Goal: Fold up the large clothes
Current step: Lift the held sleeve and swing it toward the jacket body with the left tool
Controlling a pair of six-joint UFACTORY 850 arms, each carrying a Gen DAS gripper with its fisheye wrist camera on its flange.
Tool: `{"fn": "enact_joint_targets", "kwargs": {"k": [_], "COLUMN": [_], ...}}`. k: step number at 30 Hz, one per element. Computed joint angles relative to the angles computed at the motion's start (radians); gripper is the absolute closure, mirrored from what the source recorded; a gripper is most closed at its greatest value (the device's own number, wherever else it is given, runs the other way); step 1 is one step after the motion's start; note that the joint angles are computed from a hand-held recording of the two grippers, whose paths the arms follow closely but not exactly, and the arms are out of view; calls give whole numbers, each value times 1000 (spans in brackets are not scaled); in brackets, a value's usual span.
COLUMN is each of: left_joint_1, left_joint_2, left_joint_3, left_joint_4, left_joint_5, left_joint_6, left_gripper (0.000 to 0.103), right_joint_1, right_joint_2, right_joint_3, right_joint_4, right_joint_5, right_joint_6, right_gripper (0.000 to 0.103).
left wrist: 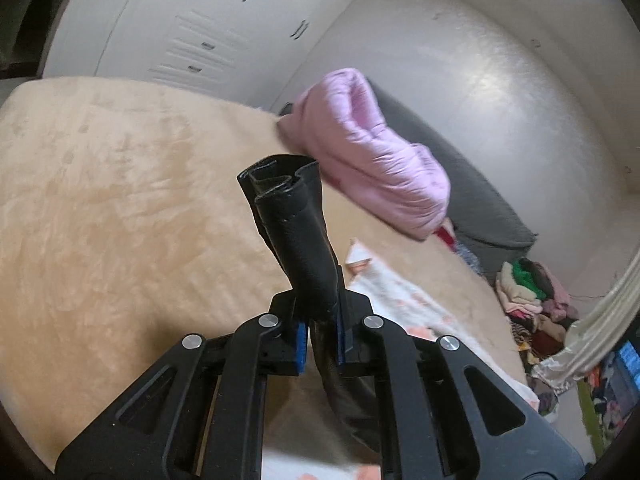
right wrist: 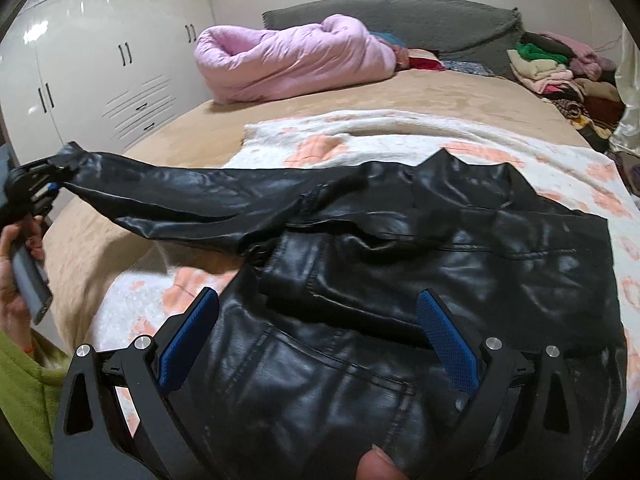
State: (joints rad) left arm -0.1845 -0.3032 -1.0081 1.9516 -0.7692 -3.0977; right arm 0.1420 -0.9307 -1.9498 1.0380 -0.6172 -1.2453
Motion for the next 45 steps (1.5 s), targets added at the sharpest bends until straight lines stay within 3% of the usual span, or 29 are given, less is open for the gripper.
{"fn": "enact_joint_targets", "kwargs": {"k": [6, 15, 26, 32, 36, 45], "left_joint_1": [-62, -137, -223, -249, -261, -283], "left_joint_2": [16, -27, -193, -313, -399, -647], "left_joint_3": [-33, -182, -488, -677, -813, -1170], "left_joint_4": [32, 6, -46, -117, -207, -629], "left_joint_5": [-32, -20, 86, 172, 235, 300], "left_joint_6": [28, 207, 508, 678, 828, 1359], "left_gripper": [100, 100, 100, 100, 100, 100], "right_joint_1": [-30, -97, -182, -220, -238, -292], "right_joint_2": [16, 30, 6, -54, -141, -321], "right_joint_3": [14, 32, 3, -119, -302, -588], "right_joint_4": [42, 131, 207, 182, 112, -4], "right_joint_5": [-16, -55, -75, -92, -104, -152], "right_joint_6": [-30, -43, -45, 17, 109, 331], "right_gripper": [4, 4, 4, 4, 4, 4]}}
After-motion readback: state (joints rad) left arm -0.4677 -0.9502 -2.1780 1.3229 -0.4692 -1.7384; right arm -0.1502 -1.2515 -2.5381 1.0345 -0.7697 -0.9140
